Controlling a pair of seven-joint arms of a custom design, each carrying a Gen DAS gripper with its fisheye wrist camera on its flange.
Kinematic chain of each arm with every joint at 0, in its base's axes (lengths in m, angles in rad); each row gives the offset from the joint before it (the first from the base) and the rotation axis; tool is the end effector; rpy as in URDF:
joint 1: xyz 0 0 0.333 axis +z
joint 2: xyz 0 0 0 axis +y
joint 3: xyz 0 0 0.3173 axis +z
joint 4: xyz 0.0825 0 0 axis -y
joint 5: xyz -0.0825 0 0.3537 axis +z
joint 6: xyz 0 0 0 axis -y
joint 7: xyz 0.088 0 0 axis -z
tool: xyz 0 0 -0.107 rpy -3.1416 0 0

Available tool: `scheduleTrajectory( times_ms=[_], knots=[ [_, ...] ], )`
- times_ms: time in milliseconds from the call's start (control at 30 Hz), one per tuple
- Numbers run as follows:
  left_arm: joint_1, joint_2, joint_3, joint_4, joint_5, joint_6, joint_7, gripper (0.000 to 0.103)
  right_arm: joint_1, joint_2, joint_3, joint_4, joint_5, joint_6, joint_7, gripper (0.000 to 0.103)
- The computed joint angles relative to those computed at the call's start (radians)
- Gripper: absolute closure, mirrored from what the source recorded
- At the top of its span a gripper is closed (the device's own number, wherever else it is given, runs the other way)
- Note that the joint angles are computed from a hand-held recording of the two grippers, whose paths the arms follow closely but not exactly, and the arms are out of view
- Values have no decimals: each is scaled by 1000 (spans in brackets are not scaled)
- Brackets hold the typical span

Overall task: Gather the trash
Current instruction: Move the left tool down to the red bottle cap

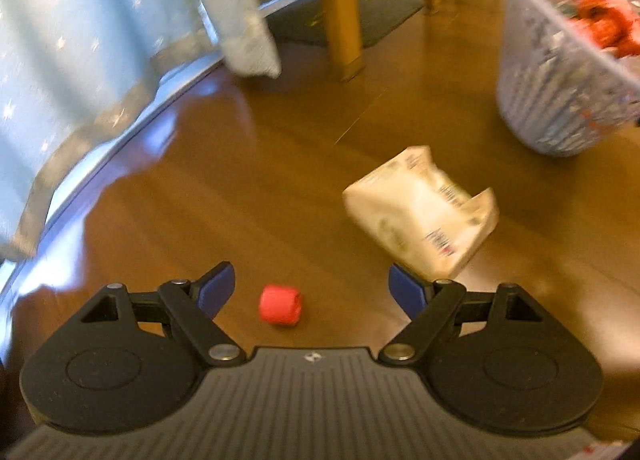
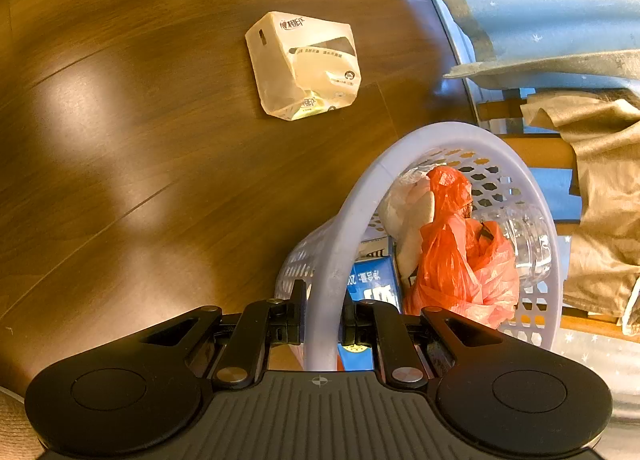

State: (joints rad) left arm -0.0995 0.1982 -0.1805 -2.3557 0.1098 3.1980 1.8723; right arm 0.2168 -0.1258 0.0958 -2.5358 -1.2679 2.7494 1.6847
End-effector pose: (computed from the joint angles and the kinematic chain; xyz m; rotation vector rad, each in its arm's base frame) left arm 0.5190 -0.1574 0.3483 -1.1282 2.3569 -0.6172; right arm 0.4042 0.1712 0.3588 2.8152 -0.3437 1.0314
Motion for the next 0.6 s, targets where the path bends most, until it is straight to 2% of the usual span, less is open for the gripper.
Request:
scheduleTrajectory(
  times_ms=[67, 167, 267, 300, 333, 433, 533, 600],
  knots=[
    [-35, 21, 53, 7, 15, 7, -21, 24, 0, 0, 0, 0, -2, 0, 4, 93],
    [-66, 49, 102, 20, 36, 15, -35, 26, 2, 2, 2, 2, -5, -2, 5, 93],
    [-33, 81, 78, 35, 40, 14, -22, 27, 5, 5, 3, 5, -5, -2, 7, 93],
    [-51, 94, 100, 40, 46, 20, -25, 28, 6, 7, 3, 7, -5, -3, 7, 93],
    [-49, 104, 99, 44, 48, 21, -23, 32, 7, 7, 3, 8, -7, -3, 7, 93],
    [-43, 129, 96, 54, 47, 23, -19, 35, 9, 9, 2, 9, -9, -3, 7, 93],
    [-87, 155, 141, 66, 50, 41, -24, 39, 10, 10, 1, 11, -8, -4, 8, 93],
    [-88, 170, 143, 77, 40, 45, -30, 43, 11, 12, 1, 13, -7, -5, 8, 93]
  ],
)
